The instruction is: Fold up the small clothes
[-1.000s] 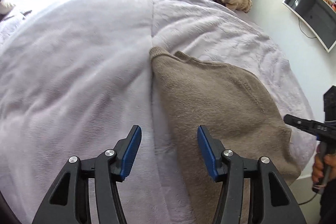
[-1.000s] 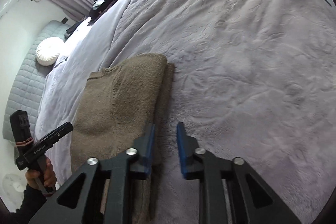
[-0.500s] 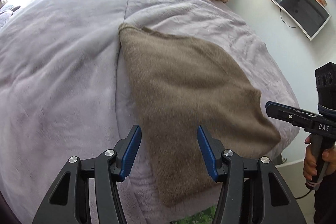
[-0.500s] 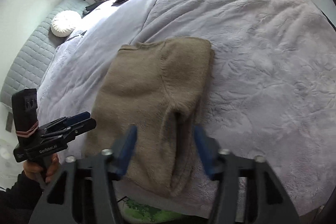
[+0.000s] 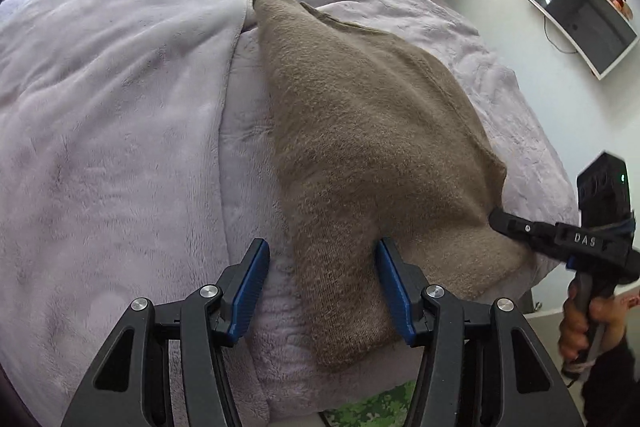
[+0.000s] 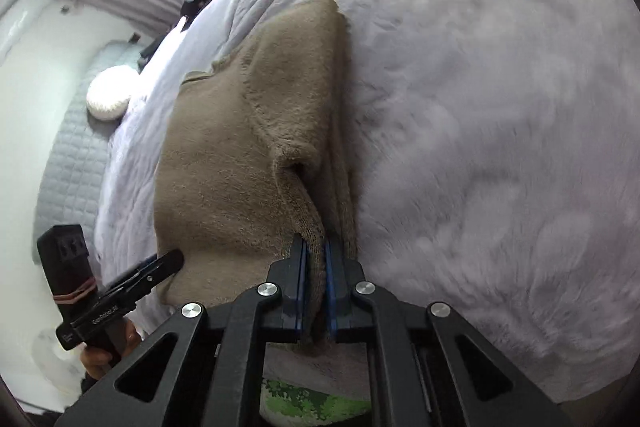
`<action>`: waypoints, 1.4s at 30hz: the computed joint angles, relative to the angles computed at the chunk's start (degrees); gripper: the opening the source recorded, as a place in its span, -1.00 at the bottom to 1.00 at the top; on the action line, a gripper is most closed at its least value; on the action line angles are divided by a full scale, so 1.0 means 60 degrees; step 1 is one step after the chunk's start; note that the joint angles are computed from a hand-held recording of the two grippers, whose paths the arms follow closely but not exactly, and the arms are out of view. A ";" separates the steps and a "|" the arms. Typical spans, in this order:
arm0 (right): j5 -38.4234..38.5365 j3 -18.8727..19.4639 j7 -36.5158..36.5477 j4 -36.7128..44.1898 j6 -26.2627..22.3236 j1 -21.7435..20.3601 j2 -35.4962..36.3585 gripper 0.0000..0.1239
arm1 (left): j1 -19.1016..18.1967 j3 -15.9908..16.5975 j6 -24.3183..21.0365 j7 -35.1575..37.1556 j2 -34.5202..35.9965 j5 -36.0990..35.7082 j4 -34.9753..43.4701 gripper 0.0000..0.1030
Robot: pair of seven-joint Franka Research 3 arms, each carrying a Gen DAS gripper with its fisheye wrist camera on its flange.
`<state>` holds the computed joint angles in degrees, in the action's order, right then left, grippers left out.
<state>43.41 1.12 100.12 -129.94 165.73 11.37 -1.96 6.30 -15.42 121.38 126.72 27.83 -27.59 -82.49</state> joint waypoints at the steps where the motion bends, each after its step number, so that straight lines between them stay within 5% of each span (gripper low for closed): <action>1: -0.0022 0.0017 0.0034 -0.0059 0.0096 0.0012 -0.0043 -0.86 | 0.0005 0.0003 0.0071 0.0011 -0.0062 -0.0008 -0.0086 0.11; 9: -0.4206 0.0392 0.3808 -0.0517 -0.0361 -0.0742 -0.1034 -0.84 | -0.0188 0.0129 0.0735 -0.0026 -0.0466 0.0342 -0.0492 0.11; 16: -0.5853 0.0619 0.4710 -0.0048 -0.0582 -0.0796 -0.1114 -0.79 | -0.0347 0.0209 0.1046 -0.0405 -0.0620 0.0708 -0.0599 0.11; 23: -0.5145 0.0289 0.3560 0.0839 -0.1384 -0.0175 -0.0283 -0.79 | -0.0466 0.0263 0.1322 -0.0837 -0.0728 0.1120 -0.0720 0.11; 35: -0.5802 0.0215 0.4504 0.0503 -0.1796 -0.0440 -0.0739 -0.84 | -0.0678 0.0277 0.1518 -0.1336 -0.0692 0.1725 -0.0558 0.11; 42: -0.6271 0.0202 0.4985 0.0796 -0.2072 -0.0569 -0.0619 -0.61 | -0.0702 0.0274 0.1383 -0.1727 -0.0515 0.1857 -0.0235 0.11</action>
<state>5.78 2.34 130.03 -125.16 153.30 7.96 -5.67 2.09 -13.77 129.68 116.36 24.75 -16.44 -83.90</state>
